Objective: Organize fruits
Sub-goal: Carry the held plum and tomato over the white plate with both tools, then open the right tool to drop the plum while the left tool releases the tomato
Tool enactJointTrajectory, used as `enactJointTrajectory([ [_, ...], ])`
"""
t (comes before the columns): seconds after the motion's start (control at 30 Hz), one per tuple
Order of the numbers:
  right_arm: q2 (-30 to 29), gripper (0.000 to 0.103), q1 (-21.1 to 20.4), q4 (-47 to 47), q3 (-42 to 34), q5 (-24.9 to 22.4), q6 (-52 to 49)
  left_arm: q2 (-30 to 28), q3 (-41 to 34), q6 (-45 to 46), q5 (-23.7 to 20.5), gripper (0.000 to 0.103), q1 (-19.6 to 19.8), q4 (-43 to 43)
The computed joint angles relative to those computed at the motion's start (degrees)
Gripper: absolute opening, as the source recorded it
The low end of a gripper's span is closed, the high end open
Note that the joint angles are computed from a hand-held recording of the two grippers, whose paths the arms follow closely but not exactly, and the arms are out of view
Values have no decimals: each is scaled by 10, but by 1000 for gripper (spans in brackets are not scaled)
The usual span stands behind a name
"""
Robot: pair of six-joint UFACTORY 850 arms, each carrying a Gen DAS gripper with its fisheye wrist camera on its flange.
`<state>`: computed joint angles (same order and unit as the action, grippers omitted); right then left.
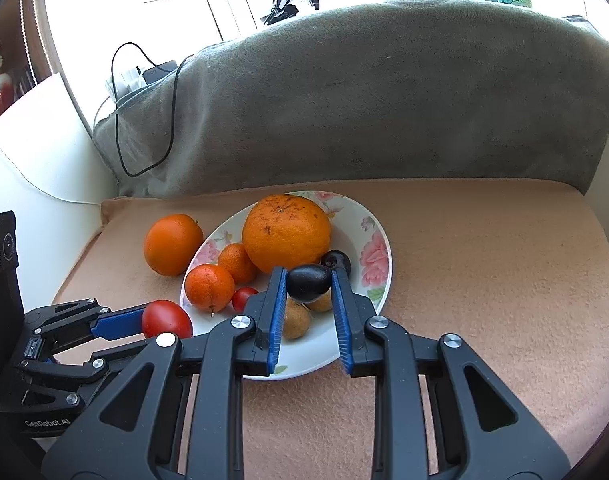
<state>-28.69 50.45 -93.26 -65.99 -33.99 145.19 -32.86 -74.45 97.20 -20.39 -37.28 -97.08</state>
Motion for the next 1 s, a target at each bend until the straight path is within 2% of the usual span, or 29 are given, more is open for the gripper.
enactJointTrajectory([
  [0.93,-8,24,-19,-6,0,22,19,-27,-37,-40,11,32,-11,43],
  [0.97,-8,24,-19,-6,0,23,19,-28,-39,-42,12,33,-11,44],
  [1.0,-9,31,-19,-5,0,22,18,-29,-40,-43,13,33,-11,45],
])
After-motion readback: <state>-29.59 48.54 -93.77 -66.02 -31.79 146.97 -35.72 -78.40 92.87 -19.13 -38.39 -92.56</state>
